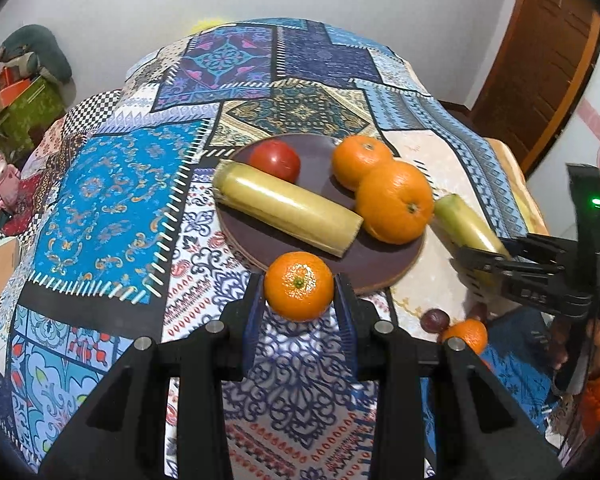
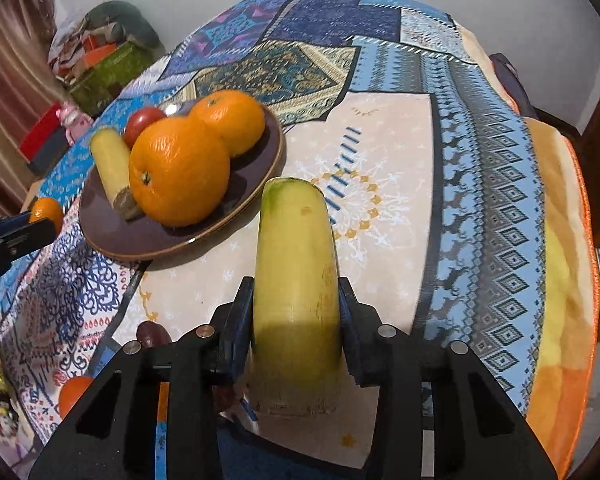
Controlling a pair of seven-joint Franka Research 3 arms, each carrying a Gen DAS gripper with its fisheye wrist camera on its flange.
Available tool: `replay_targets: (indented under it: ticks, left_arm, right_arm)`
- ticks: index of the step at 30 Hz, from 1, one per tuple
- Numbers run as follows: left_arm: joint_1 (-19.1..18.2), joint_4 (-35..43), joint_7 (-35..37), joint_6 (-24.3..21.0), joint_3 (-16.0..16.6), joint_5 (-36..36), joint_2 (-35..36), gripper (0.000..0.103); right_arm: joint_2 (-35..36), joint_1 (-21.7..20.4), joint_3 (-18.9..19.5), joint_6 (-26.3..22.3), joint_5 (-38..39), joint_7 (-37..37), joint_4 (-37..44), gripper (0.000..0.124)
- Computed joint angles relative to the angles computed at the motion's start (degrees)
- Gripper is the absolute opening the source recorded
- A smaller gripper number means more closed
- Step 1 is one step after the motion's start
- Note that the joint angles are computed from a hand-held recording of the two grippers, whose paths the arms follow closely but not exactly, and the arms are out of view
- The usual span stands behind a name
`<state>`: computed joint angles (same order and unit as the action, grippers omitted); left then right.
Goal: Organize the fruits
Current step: 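Lower the gourd and small orange onto the purple plate and open both grippers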
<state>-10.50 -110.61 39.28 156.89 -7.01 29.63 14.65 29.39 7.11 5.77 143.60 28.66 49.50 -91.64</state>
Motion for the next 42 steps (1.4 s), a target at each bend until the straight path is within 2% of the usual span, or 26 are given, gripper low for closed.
replay_targets:
  ticks: [9, 16, 24, 30, 34, 42]
  left_arm:
    - [0.72, 2.67, -0.31, -1.01, 0.79, 0.11, 1.93, 0.034]
    - [1.14, 5.54, 1.76, -1.50, 0.91, -1.47, 4.37, 0.035]
    - [2.06, 7.22, 6.02, -0.95, 0.21, -4.70, 6.38, 0.035]
    - [2.22, 7.11, 7.76, 0.73, 0.45, -5.85, 6.79, 0.035]
    - [3.52, 6.20, 9.63, 2.72, -0.38, -8.57, 6.68, 0.035]
    - [3.64, 4.90, 10.50, 4.32, -0.03, -10.34, 6.05, 0.041]
  right_arm:
    - [-1.37, -0.57, 2.26, -0.97, 4.90, -2.84, 2.91, 0.036]
    - [0.65, 2.88, 2.63, -1.80, 3.98, -2.22, 7.43, 0.036]
    - [7.87, 7.39, 1.43, -6.52, -2.30, 4.92, 18.21, 0.036]
    - [12.65, 8.75, 0.71, -10.22, -5.90, 10.67, 25.67, 0.036]
    - [13.86, 9.53, 0.36, -10.80, -7.87, 13.12, 27.31, 0.036]
    - [14.44, 10.82, -0.56, -10.64, -11.33, 15.75, 28.28, 0.036]
